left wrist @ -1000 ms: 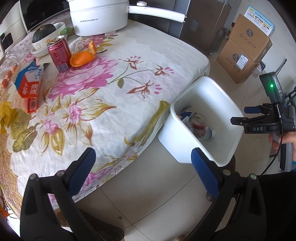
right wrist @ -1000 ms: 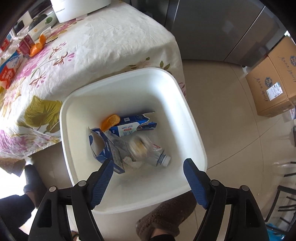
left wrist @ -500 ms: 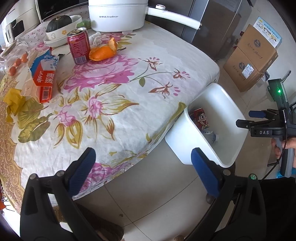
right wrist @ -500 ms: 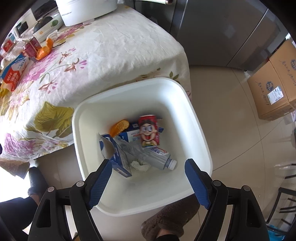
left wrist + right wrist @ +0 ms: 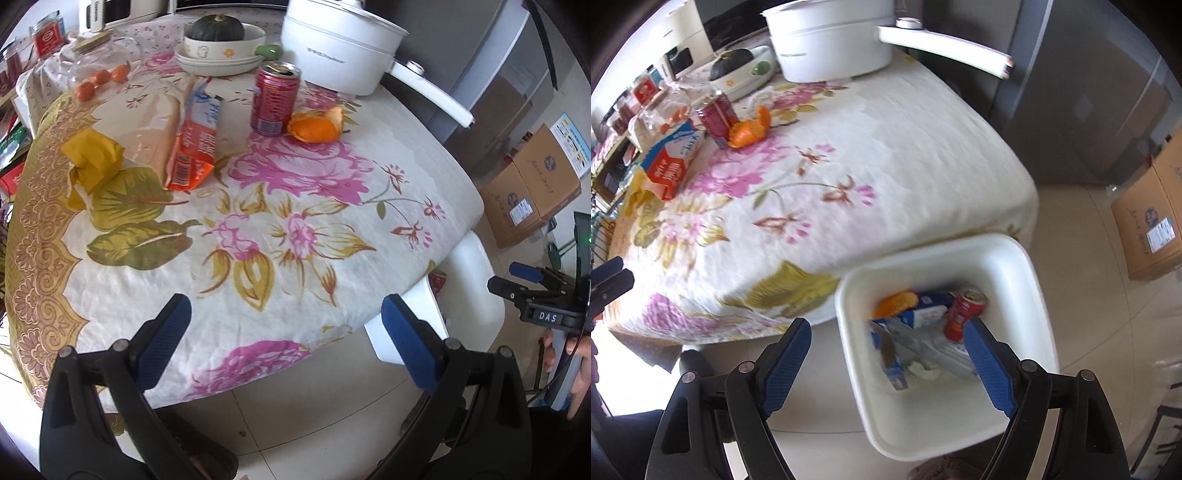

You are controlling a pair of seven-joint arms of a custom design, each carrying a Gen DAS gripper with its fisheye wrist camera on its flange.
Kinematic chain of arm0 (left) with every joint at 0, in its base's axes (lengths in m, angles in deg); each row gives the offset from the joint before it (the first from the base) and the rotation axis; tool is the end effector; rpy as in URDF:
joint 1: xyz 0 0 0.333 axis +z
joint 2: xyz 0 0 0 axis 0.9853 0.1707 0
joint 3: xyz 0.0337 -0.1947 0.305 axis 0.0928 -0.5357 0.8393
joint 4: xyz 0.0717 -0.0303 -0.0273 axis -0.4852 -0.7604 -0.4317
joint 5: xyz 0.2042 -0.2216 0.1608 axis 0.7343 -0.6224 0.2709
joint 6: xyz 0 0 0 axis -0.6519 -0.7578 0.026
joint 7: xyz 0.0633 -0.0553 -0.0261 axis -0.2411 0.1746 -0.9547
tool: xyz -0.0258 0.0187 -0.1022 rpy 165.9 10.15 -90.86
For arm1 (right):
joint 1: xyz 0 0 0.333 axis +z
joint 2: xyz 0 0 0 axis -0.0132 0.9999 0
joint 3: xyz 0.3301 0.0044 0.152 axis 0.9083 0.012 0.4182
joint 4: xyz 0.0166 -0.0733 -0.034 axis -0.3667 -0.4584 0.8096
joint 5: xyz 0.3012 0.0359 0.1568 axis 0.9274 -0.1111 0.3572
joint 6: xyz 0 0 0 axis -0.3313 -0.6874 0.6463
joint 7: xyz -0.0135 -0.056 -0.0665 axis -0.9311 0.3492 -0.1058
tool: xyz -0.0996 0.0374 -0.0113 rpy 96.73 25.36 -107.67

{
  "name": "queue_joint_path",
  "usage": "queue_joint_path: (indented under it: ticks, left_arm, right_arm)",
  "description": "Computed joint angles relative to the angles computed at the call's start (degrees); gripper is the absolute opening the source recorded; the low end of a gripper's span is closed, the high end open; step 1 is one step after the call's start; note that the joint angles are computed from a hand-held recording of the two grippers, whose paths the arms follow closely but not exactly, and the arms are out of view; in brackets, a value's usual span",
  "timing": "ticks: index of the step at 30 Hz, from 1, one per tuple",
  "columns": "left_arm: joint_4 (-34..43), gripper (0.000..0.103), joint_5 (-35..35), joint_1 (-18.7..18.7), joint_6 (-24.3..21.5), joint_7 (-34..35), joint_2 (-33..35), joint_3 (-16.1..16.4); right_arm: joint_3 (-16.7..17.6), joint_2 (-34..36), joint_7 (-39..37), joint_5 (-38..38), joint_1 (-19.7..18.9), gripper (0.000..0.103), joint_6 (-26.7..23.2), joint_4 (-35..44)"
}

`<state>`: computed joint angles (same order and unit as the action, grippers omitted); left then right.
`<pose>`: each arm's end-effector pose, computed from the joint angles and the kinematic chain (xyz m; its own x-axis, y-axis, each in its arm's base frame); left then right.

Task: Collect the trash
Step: 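Move both tools back over the table toward the milk carton, then grasp the white and orange milk carton with the left tool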

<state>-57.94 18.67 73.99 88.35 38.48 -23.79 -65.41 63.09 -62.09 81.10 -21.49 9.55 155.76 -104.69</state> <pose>0.5677 -0.1842 0.5424 -0.1997 -0.9586 0.2030 -0.8946 0.0938 -0.4369 0.5471 0.0991 0.5506 -0.0262 -0.9996 -0.0094 -0.9368 0.0278 -0.3488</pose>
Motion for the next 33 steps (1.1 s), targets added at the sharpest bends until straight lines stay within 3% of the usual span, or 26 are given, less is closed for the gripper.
queue_joint_path:
  ticks: [4, 9, 14, 17, 24, 29, 31, 33]
  left_arm:
    - [0.6, 0.102, -2.4, 2.0, 1.0, 0.0, 0.6, 0.9]
    - [1.3, 0.102, -3.8, 4.0, 5.8, -2.6, 2.2, 1.7]
    - [5.8, 0.099, -5.8, 5.8, 4.9, -4.4, 7.2, 0.3]
    - [7.9, 0.098, -4.5, 5.4, 5.8, -6.8, 10.2, 0.0]
    - [10.1, 0.097, 4.2, 3.1, 12.7, -15.4, 14.4, 1.5]
    - [12.5, 0.083, 8.6, 3.5, 14.7, -17.6, 17.1, 1.1]
    - [13.3, 0.063, 8.4, 4.6, 13.9, -17.8, 18.0, 0.0]
    - [12.9, 0.061, 7.6, 5.4, 14.9, -18.4, 18.0, -0.8]
  right_arm:
    - [0.7, 3.0, -0.6, 1.4, 1.2, 0.086, -0.4, 3.6]
    - [0.6, 6.5, -0.9, 3.0, 2.6, 0.087, -1.0, 7.6]
    - [0.2, 9.8, -1.2, 5.2, 3.4, 0.087, -1.9, 11.4]
    - [-0.1, 11.5, -1.6, 6.4, 3.5, 0.087, -2.4, 13.4]
    - [-0.5, 13.9, -2.7, 9.4, 3.1, 0.087, -4.0, 15.9]
    - [-0.8, 14.7, -3.6, 9.4, 3.1, 0.087, -4.6, 16.8]
    - [-1.0, 14.9, -3.8, 9.3, 3.1, 0.087, -4.5, 16.9]
    - [-1.1, 14.9, -3.5, 8.9, 3.3, 0.087, -3.9, 16.8]
